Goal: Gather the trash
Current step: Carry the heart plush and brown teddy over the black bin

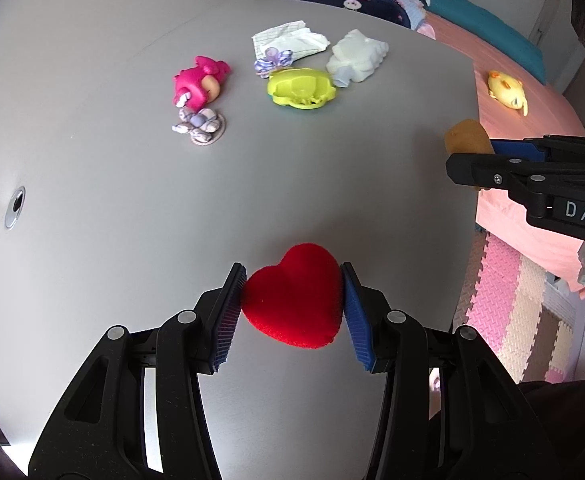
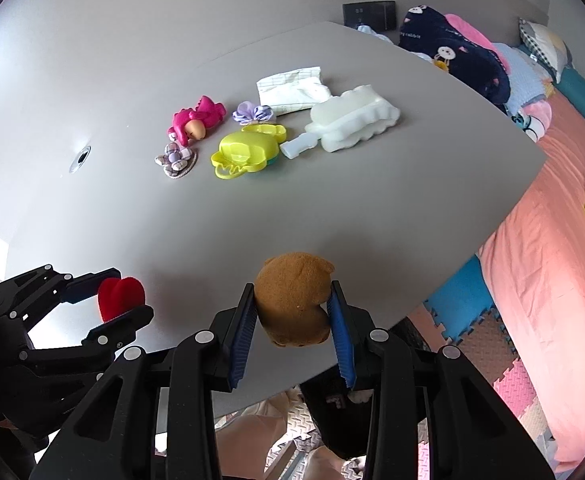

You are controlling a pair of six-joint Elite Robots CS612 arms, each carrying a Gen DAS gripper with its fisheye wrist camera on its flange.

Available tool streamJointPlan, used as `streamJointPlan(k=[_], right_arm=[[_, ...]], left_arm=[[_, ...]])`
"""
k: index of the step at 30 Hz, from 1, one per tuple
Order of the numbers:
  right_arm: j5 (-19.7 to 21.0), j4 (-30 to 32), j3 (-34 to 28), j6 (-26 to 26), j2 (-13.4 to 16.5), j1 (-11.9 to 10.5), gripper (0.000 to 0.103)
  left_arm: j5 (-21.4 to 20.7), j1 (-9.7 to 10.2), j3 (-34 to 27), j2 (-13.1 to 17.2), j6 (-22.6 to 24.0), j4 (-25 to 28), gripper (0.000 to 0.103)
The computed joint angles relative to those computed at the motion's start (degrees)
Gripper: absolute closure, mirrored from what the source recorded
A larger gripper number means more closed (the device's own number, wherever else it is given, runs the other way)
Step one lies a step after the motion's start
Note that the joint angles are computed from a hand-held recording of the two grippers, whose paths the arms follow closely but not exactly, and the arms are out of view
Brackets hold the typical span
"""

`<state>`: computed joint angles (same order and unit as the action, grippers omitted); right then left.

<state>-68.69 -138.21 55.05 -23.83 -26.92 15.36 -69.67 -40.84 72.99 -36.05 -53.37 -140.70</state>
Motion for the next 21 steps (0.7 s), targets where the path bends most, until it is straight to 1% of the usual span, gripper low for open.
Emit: streamJointPlan(k=[11,21], right_arm=[[0.10,-5.05,4.89,4.90,-2.53,-2.88,0.066],[-1.64,-10.05,9.87,10.24,-4.83,-5.50,0.066]], left_arm=[[-1.93,-0.27,-8.49,4.03,9.36,1.43,0.056],[-3.85,-0.69,-16.70,8.14,17.14,3.21,0.056]])
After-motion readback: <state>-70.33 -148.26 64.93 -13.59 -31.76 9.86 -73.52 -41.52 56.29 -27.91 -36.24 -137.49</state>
